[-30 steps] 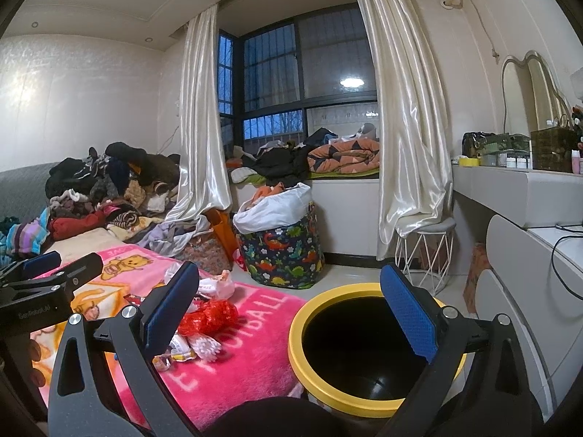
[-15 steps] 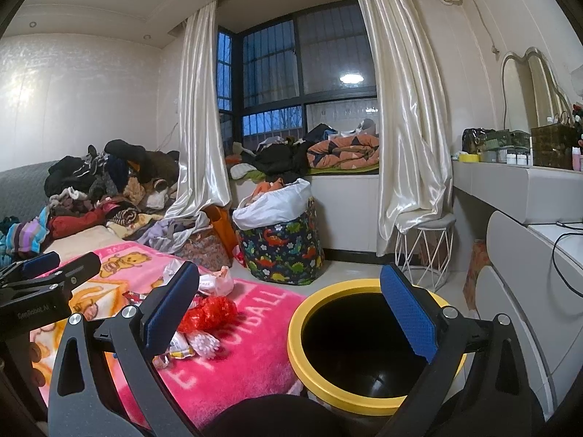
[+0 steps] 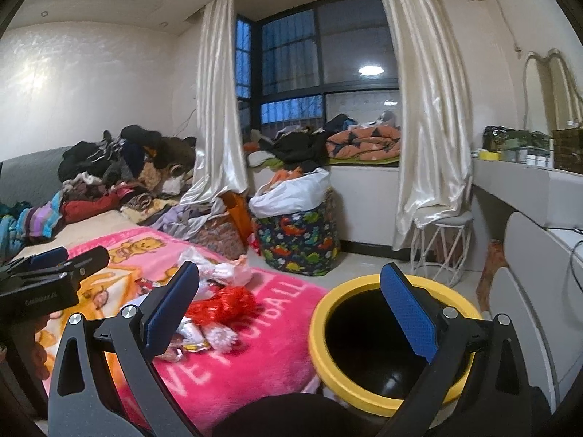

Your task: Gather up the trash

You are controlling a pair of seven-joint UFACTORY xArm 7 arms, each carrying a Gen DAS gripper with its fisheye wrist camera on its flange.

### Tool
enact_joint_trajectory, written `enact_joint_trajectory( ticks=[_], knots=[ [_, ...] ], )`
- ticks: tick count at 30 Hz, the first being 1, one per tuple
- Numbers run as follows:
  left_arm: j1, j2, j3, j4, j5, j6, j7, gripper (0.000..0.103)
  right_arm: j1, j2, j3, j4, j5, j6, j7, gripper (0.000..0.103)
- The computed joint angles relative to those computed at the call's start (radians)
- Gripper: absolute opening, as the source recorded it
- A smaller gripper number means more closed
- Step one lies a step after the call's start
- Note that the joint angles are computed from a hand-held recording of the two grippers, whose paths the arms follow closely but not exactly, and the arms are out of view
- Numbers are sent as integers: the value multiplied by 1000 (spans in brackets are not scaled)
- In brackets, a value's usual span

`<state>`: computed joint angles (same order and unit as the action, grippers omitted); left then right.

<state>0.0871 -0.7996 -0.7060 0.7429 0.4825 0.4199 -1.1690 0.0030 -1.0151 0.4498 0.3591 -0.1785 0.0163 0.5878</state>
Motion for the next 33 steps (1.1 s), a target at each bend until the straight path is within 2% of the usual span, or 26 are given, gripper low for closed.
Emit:
enact_joint_trajectory(
  ticks=[3,6,12,15,17,20,23,26,27,29,33],
  knots=[
    [-4,-12,20,-11,-3,26,5,92,25,74,-16,39,-5,-13,-25,97],
    [-13,-27,51,-37,-9,26,2,92,36,147,-2,82,-6,-30,-39,97],
    [-27,-60,111,-101,-21,-21,21,92,56,300,8,181,-2,-42,-63,97],
    [-31,-48,142,-122,-26,-59,56,92,60,368,6,227,6,-24,-64,97],
    [-39,-29,162,-133,-23,-99,100,92,35,404,22,256,4,-7,-51,97],
    [-50,25,171,-112,-33,-83,164,92,37,465,4,295,-4,27,-51,97],
    [-75,80,197,-110,-47,-119,208,92,38,521,-16,333,-18,57,-44,97],
    [-102,146,218,-100,-65,-149,254,83,42,602,-39,404,-43,144,-40,97],
    [-104,162,214,-92,-68,-149,259,80,21,630,-26,433,-67,186,-16,97],
    [-116,211,216,-72,-75,-148,277,76,65,700,-72,483,-60,248,-36,97],
    [-142,279,227,-51,-72,-141,300,65,144,797,-149,543,-48,299,-64,97]
  ],
)
